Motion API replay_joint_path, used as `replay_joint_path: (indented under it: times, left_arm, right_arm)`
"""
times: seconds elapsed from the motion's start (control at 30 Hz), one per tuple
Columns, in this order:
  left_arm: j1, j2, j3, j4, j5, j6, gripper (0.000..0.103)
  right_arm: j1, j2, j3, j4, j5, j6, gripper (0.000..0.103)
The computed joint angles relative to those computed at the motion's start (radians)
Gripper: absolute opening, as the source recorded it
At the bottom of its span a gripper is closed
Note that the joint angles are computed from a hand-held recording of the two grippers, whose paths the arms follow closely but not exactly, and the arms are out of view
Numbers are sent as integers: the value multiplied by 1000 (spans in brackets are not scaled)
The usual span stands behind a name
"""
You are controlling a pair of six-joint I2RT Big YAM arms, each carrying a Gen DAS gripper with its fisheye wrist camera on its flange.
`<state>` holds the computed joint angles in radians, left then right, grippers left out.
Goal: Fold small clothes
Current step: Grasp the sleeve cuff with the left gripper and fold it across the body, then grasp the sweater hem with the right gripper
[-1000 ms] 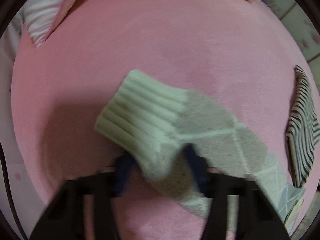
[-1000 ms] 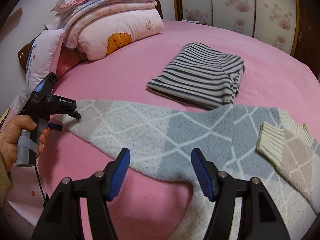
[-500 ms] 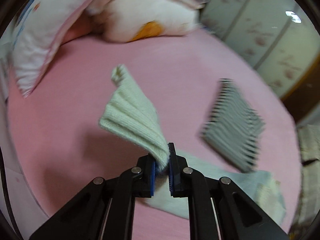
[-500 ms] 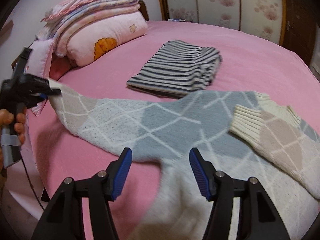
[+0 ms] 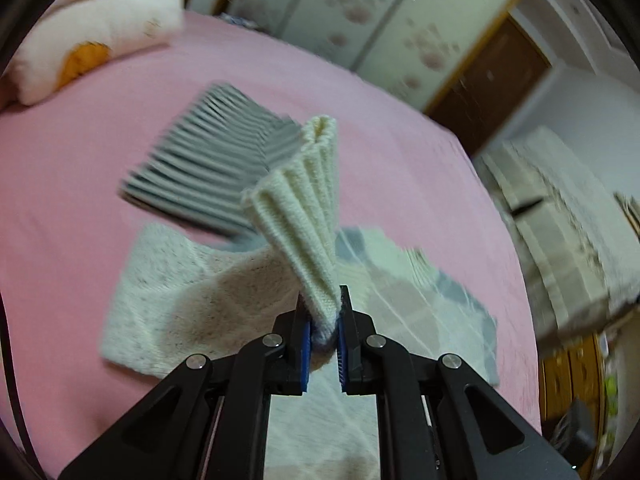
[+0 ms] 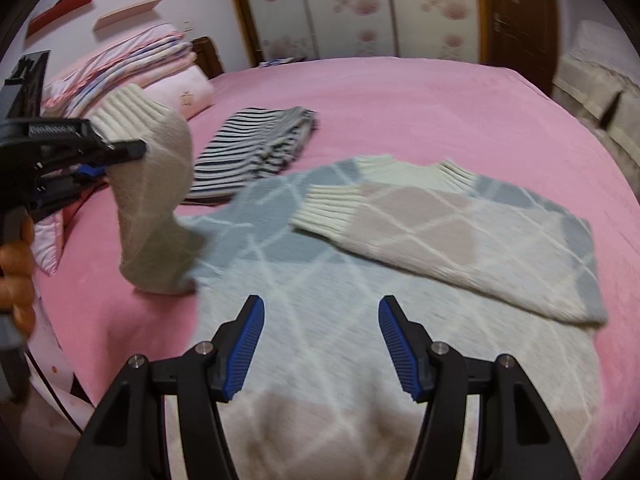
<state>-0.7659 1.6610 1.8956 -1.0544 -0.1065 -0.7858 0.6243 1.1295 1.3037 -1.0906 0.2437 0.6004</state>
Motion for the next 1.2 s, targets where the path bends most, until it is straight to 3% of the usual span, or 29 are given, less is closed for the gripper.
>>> replay_joint_path:
  times: [0.13,0.27,0.43,0.57,0.7,0.83,1.07,1.2]
  left_arm:
    - [-41,86,14,-4,36,2,12]
    - [-54,122,-26,17,74,8,33]
    - [-66,94,-115,100,104,-45,53]
    - [-76,7,-238,202,109,-66,69]
    - [-94,-55,-295,199,63,-39,70]
    - [-106,-148,-392,183,-36,-35,70]
    - [-82,-272,-547,124,-171,-114,70]
    - [-48,-312,-610,97,-179,-151,70]
  right_arm:
    - [-46,-56,-59,-21,-14,22,60]
    - [-101,-99,-109,-33,-39,27,60]
    - [-140,-126,-141,-24,-72,36,60]
    - [-156,-124,-146,-9,-101,30,60]
    - [-161,-112,-138,9,-128,21,60]
    - [-168,-93,-128,32,-158,16,60]
    - [-206,-8,-105,82,-259,-4,60]
    - [-218,56,-90,114,-294,-4,60]
